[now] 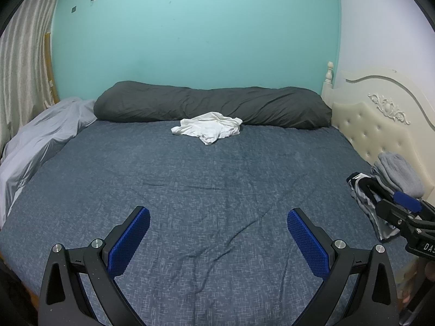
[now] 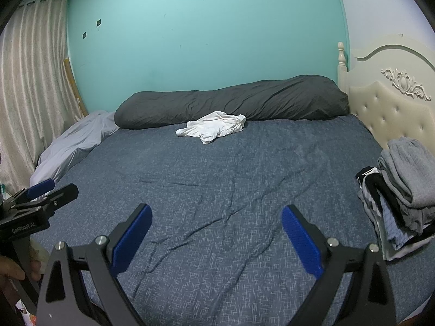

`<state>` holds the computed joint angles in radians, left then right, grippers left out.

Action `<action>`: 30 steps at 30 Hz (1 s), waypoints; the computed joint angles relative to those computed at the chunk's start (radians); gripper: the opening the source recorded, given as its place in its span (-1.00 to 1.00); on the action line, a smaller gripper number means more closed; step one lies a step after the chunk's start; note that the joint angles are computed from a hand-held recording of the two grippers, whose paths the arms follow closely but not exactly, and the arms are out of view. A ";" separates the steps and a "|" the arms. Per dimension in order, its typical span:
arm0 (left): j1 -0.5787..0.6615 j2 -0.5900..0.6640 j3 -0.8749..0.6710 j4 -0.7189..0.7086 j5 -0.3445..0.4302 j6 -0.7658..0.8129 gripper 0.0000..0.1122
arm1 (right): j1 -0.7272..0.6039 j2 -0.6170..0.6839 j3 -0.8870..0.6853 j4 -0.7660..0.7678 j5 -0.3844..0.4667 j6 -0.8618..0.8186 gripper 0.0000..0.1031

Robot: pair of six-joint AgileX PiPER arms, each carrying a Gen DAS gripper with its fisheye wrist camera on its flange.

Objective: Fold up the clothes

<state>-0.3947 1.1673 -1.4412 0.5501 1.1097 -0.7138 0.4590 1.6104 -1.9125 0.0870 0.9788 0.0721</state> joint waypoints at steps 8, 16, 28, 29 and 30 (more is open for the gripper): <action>-0.018 0.004 -0.003 0.017 0.013 -0.016 0.84 | 0.000 -0.010 0.021 0.002 -0.013 0.001 0.88; -0.032 0.018 -0.025 0.030 0.033 -0.026 0.84 | -0.004 -0.016 0.028 0.006 -0.019 0.002 0.88; -0.036 0.027 -0.041 0.038 0.043 -0.032 0.84 | -0.016 0.000 -0.006 0.017 0.002 -0.006 0.88; -0.035 0.028 -0.043 0.037 0.044 -0.032 0.84 | -0.016 0.001 -0.006 0.016 0.001 -0.005 0.88; -0.034 0.030 -0.046 0.037 0.045 -0.032 0.84 | -0.015 0.002 -0.007 0.015 0.001 -0.005 0.88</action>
<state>-0.4286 1.1971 -1.4873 0.5868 1.1548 -0.7458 0.4439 1.6120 -1.9191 0.1023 0.9794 0.0668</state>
